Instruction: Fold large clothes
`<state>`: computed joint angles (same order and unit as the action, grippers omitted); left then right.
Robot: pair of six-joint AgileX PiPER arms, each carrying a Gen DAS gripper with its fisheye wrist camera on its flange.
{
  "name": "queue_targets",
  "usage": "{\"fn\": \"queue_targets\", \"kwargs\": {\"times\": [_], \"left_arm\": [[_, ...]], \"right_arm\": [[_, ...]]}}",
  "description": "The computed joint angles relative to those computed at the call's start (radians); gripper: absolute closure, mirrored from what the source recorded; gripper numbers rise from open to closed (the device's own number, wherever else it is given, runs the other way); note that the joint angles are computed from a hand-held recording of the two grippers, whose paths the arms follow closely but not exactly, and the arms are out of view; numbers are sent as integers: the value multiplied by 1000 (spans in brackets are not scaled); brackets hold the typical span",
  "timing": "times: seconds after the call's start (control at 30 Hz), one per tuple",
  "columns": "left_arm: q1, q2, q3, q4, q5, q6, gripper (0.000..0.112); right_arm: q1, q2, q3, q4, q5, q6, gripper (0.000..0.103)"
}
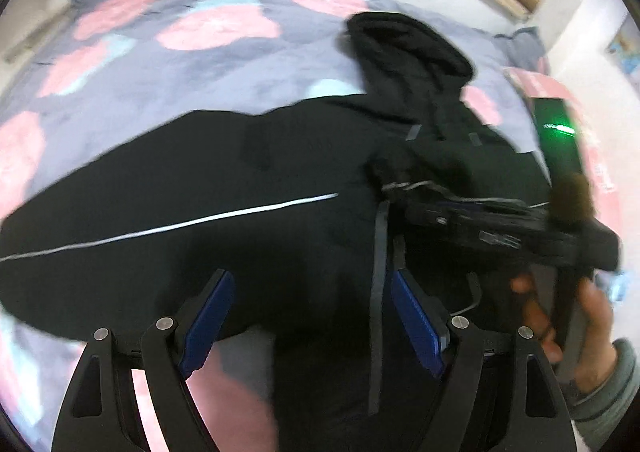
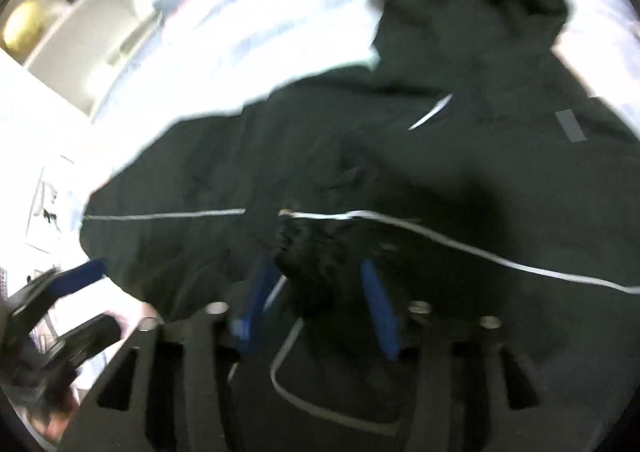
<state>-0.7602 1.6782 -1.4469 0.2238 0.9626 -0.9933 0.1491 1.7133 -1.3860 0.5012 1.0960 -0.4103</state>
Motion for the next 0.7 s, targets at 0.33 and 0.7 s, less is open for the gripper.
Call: {"fn": "queue_targets", "kwargs": {"times": [0.33, 0.7], "left_arm": [[120, 453, -422, -281, -84, 273, 31], [158, 269, -255, -157, -176, 131, 95]], "right_arm": [[-311, -140, 57, -126, 46, -77, 33], [-429, -67, -36, -191, -15, -68, 33]]}}
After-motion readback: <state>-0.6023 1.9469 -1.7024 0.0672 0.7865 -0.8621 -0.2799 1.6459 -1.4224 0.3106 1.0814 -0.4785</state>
